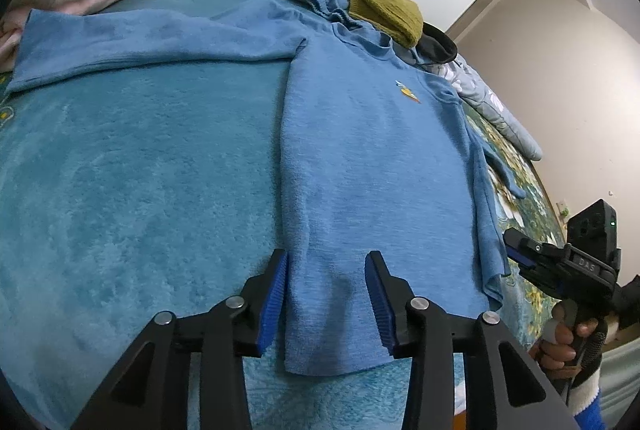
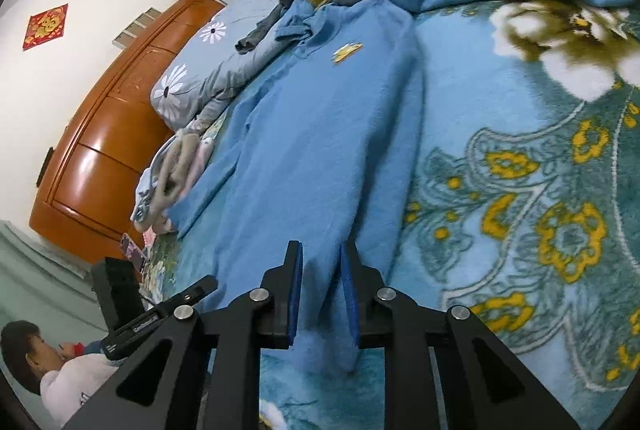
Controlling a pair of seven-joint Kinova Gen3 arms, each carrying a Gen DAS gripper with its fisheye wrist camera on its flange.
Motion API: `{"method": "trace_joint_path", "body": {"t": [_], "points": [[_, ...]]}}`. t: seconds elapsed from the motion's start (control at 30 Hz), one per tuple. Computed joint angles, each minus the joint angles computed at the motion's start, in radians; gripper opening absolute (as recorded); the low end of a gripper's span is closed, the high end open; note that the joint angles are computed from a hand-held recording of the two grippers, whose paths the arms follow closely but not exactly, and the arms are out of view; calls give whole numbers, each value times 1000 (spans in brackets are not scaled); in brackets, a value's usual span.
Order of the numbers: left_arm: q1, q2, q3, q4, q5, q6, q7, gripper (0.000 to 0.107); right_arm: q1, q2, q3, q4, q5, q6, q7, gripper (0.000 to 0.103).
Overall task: Fold clothes
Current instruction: 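Release the hem with the left gripper while the right gripper grasps the hem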
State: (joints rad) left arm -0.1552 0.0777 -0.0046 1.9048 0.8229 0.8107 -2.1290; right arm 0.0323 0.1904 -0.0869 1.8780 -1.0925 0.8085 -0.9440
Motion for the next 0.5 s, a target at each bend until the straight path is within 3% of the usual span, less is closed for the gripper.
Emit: {"method": "trace_joint_path", "body": {"t": [0.17,0.23,0.43,0.5], "points": [[11,-6,4,2,-11,-12,13,49,-34,-1,0,-14,86,-29,-86,18],[12,-6,3,2,-12,-13,15,49,-30,-6,-1,-5,93,-40,-102,4],[13,-10,1,9,-8,-20,13,49,20,-127,40,73,48,-42,-5,3],[14,-10,1,13,-3,-25,13,49,21,-181,72,100,84,-60,-7,3]]}}
